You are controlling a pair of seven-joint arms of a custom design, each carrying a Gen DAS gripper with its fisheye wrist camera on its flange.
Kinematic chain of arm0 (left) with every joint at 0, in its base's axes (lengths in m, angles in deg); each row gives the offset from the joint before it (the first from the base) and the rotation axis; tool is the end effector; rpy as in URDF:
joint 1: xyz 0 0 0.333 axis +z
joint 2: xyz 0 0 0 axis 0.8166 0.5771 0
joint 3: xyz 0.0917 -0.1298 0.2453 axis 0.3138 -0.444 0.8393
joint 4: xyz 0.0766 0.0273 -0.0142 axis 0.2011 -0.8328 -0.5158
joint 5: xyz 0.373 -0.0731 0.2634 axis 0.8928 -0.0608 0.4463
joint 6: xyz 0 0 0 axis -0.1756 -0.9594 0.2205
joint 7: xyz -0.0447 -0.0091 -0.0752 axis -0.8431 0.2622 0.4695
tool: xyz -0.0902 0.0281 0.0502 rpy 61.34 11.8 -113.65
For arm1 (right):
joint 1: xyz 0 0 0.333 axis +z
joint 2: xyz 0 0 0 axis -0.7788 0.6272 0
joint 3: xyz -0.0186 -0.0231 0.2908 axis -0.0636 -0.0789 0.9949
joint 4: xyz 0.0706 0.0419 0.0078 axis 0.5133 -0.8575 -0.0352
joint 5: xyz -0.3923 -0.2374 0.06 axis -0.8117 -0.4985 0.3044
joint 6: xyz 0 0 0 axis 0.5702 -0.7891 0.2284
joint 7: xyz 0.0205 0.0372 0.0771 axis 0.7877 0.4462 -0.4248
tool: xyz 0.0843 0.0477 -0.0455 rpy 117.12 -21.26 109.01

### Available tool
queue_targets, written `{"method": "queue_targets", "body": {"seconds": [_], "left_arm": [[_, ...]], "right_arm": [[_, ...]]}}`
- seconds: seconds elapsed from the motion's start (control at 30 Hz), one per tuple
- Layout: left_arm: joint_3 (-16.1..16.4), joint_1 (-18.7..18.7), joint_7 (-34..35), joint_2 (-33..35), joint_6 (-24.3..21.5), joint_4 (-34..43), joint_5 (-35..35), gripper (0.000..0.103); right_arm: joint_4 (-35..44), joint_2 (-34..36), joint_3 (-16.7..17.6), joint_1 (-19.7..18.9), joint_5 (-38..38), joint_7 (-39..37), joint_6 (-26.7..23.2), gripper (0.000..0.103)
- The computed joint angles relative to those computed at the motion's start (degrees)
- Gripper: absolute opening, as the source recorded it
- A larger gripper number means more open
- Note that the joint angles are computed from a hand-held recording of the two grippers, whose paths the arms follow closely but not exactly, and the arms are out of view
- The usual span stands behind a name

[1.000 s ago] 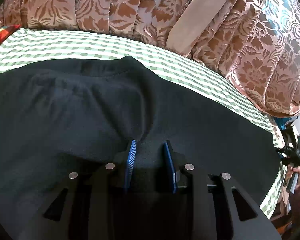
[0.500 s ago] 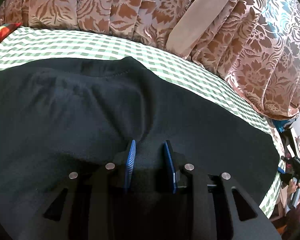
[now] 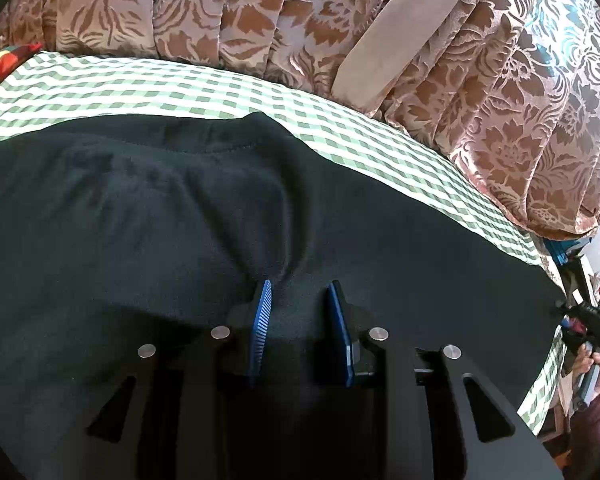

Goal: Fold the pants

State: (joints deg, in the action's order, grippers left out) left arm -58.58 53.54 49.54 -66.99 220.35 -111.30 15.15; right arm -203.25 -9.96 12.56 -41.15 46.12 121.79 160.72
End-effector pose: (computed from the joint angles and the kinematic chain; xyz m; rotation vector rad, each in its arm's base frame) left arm 0.4458 0.1149 0.3902 -2.1771 1.5067 -0.9967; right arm 0.5579 -0.0053 0.4164 -1.1633 1.9200 0.0770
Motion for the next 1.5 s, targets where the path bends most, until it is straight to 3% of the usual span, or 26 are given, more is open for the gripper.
{"method": "queue_targets", "body": {"seconds": [0.3,0.47,0.53,0.67,0.77,0.8,0.87,0.9,0.93,1.0,1.17,1.27,1.43,1.5], "left_arm": [[-1.00,1.58,-1.40,-0.86,-3.51,0.92,0.96,0.029],[1.02,1.40,-0.35,-4.63,-7.69,0.35,-0.85,0.029],[2.26,0.98,0.80,-6.18,-9.79,0.17,-2.58,0.029],[4.46,0.68,3.43,-8.78,-14.40,-0.04,-7.04,0.029],[3.32,2.06,3.77,-9.52,-15.32,-0.38,-8.40,0.032],[2.66,2.81,3.60,-10.14,-15.33,-0.86,-8.27,0.043],[2.81,3.27,4.36,-11.71,-15.67,-1.95,-8.78,0.046],[2.84,3.48,4.68,-11.74,-16.14,-1.93,-8.65,0.046],[2.62,3.81,4.95,-11.87,-16.36,-2.06,-8.39,0.046],[2.08,4.18,5.45,-12.20,-15.98,-2.49,-8.04,0.046],[1.78,3.94,5.61,-9.92,-15.72,-1.48,-8.43,0.046],[1.01,4.22,4.96,-8.98,-15.80,-1.25,-8.12,0.046],[0.09,4.57,3.85,-8.13,-15.66,-0.97,-7.24,0.046],[-0.53,4.88,3.20,-7.92,-15.67,-0.90,-6.33,0.046]], "right_arm": [[2.53,-3.09,0.75,5.10,5.84,-8.66,-1.18,0.019],[5.28,-1.85,2.51,7.79,7.64,-11.64,-3.98,0.019],[6.82,-1.00,3.01,9.12,9.29,-13.64,-6.73,0.001],[9.22,0.05,6.06,11.15,8.40,-16.60,-9.81,0.001],[10.24,0.51,8.29,12.49,4.24,-17.54,-11.90,0.001],[9.56,-0.15,8.75,12.74,3.33,-17.38,-10.89,0.004],[8.08,-1.32,7.98,12.85,3.66,-17.03,-10.24,0.005],[6.82,-2.30,7.71,12.42,2.71,-15.75,-9.63,0.012],[5.07,-3.52,7.21,11.60,1.09,-13.43,-9.43,0.034],[0.98,-6.53,6.17,10.19,-1.32,-9.94,-7.69,0.047],[-9.25,-13.63,2.18,4.18,-7.54,3.26,-1.75,0.049],[-11.62,-14.39,-0.32,2.18,-10.24,9.30,0.25,0.060],[-8.59,-8.64,-5.72,3.78,-4.75,8.85,-0.06,0.064],[-6.60,-5.90,-5.05,3.61,-2.75,7.80,0.65,0.064]]}}
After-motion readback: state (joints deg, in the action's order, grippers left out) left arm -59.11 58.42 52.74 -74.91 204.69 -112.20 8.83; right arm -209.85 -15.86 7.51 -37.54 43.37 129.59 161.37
